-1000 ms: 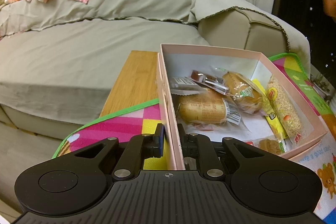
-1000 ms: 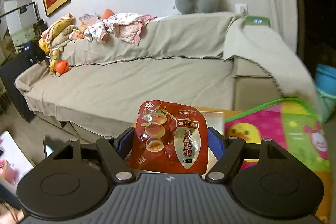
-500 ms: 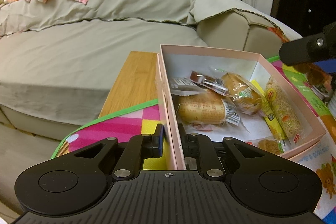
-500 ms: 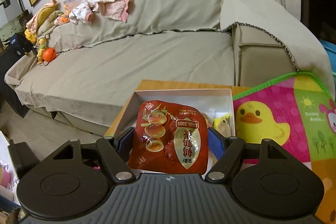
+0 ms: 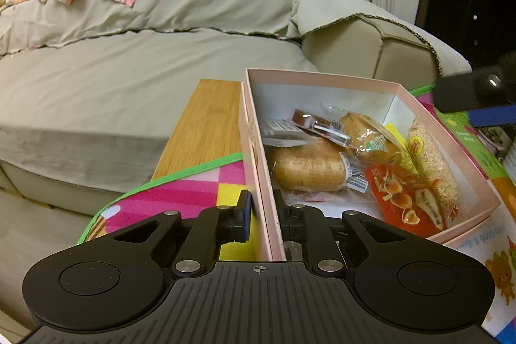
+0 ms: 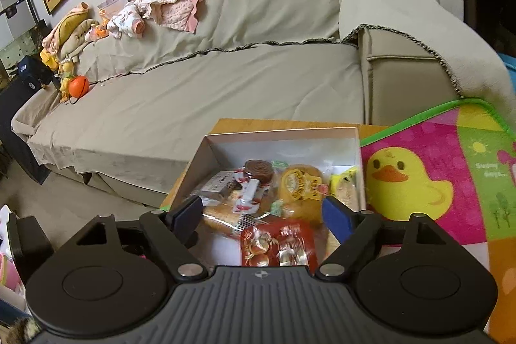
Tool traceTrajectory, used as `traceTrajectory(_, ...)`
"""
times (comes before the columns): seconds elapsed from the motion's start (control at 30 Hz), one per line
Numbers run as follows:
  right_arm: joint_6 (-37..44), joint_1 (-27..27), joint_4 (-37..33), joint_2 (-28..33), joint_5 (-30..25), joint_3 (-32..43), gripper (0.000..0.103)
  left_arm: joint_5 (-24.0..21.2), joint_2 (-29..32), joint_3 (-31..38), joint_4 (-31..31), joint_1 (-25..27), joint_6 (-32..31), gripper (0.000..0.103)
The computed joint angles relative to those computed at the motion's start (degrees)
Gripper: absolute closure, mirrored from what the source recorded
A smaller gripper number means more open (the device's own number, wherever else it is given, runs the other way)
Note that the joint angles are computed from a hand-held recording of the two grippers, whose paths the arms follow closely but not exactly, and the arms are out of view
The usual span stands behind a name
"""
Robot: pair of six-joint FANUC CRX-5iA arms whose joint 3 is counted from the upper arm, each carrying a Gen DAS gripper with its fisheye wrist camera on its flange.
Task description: Organize objects
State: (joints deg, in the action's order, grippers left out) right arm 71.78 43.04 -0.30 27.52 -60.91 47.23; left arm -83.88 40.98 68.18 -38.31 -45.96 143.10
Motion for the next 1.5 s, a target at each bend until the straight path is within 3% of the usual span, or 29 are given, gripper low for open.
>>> traceTrajectory(0.23,2.6,0.4,7.9,-11.4,11.8,-20.5,0.014,-1.5,1.3,2.3,-0.3,-0.1,-0.9,0.089)
traceTrajectory(0.4,3.1,0.8,11.5,-17.7,14.0,-32.5,0.011,-5.7,7.5,13.0,-0.3,-0.2,-4.7,0.089)
traceTrajectory(0.6,-4.8,0.5,14.0,-19.0,14.2,-37.4,0.011,-10.4,16.8,29.5,0.1,0.1,-10.7,0.089)
traceTrajectory(0.67,-7.5,0.5,15.3,-20.2,15.1,-39.4,0.011,-9.6,16.1,27.6,0.2,0.3,-10.0,0.09)
traceTrajectory(0.73,-9.9,0.5,16.6,-21.3,15.8,-41.2,0.011,-6.7,12.2,20.2,-0.4,0.2,-7.4,0.082)
traceTrajectory(0.87,-13.8,0.8,19.3,-23.7,17.4,-44.9,0.005,-8.6,10.6,18.3,-7.3,-2.4,-8.0,0.043)
traceTrajectory(0.93,-16.6,1.0,21.6,-25.0,18.5,-47.3,0.001,-7.7,8.3,14.9,-10.0,-3.8,-8.0,0.036)
traceTrajectory(1.13,-22.8,3.0,24.8,-28.9,19.7,-53.5,0.0,-5.4,1.1,3.3,-21.2,-12.6,-1.6,0.04)
traceTrajectory(1.23,-23.8,4.9,26.1,-30.4,20.2,-56.6,0.0,-2.2,-1.8,-2.1,-16.2,-14.2,2.0,0.04)
traceTrajectory(1.33,-26.5,7.6,31.2,-31.1,20.2,-59.9,0.0,-4.8,0.1,0.1,-14.8,-16.0,1.6,0.04)
traceTrajectory(1.43,-30.8,9.4,38.7,-31.0,20.4,-62.6,0.0,-11.6,5.9,8.9,-17.5,-17.7,-1.1,0.04)
traceTrajectory(1.5,-30.4,10.0,39.3,-29.6,18.0,-61.1,0.0,-12.1,6.9,10.4,-17.2,-17.7,-0.9,0.04)
